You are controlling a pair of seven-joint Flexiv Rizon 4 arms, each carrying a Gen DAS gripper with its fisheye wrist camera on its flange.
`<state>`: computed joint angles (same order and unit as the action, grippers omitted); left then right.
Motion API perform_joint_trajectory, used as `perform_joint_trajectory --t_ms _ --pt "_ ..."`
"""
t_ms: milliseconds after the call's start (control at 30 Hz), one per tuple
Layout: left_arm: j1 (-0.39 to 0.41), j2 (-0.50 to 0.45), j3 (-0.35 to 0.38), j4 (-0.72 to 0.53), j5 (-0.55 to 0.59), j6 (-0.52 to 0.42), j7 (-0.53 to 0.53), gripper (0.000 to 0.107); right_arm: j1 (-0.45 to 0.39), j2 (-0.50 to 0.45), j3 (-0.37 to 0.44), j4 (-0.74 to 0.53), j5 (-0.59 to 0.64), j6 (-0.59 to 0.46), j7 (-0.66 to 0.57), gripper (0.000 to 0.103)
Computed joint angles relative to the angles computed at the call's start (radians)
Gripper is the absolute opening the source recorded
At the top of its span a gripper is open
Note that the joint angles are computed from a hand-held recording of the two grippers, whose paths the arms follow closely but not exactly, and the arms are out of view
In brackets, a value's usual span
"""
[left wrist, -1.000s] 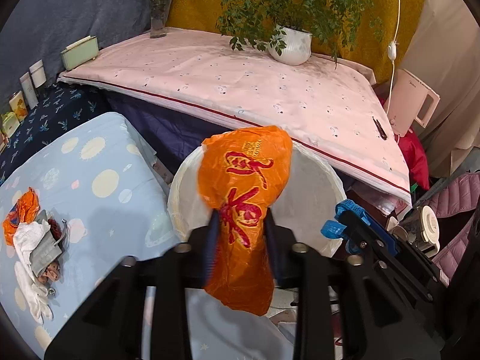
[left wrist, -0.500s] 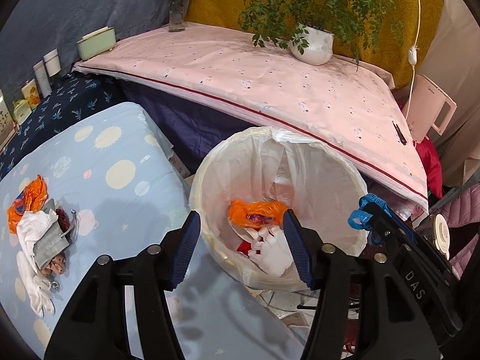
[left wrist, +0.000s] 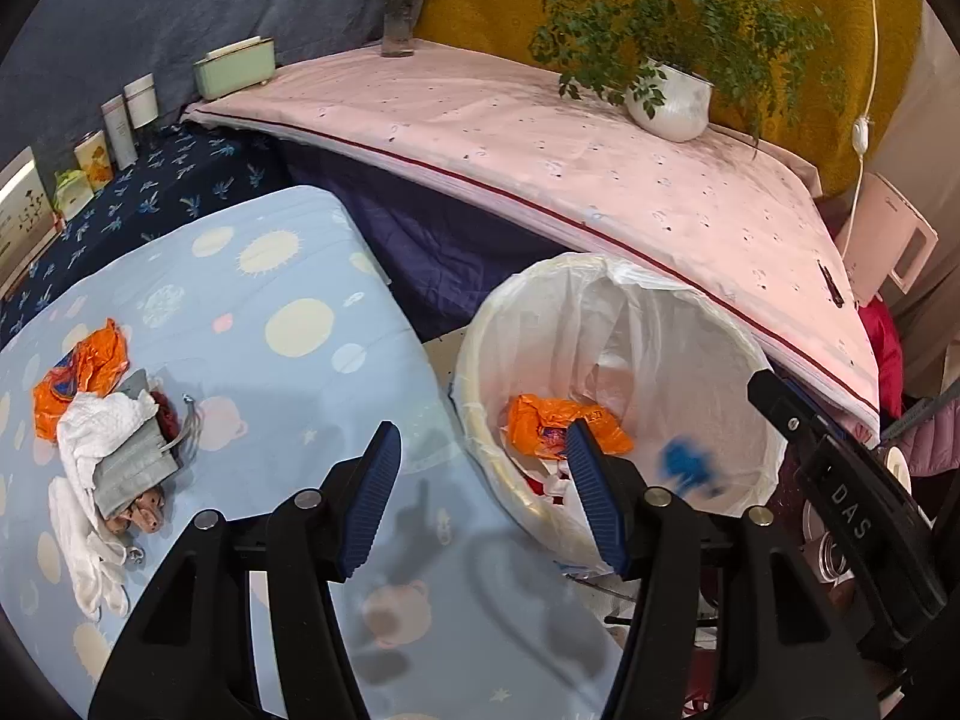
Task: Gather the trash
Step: 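Open the left gripper over the bin while the right gripper releases the blue strap, then move both grippers back over the remaining trash on the table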
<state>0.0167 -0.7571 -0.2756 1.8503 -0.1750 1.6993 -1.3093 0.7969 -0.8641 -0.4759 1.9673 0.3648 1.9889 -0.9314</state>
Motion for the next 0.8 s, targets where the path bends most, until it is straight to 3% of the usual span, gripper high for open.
perform_joint_trajectory --t_ms 100,533,800 --pt "0.008 0.003 0.006 0.011 -0.004 0.014 -0.013 0.061 0.012 -0.006 -0.013 -0.012 0.004 -0.005 0.003 0.039" --pt "0.087 0.036 0.017 0.103 0.011 0.077 -0.084 0.07 0.082 0.004 -0.025 -0.015 -0.019 -0.028 -0.001 0.049" --pt "0.192 0.065 0.004 0.184 0.039 0.109 -0.144 0.071 0.162 0.006 -0.049 -0.022 -0.038 -0.051 0.003 0.054"
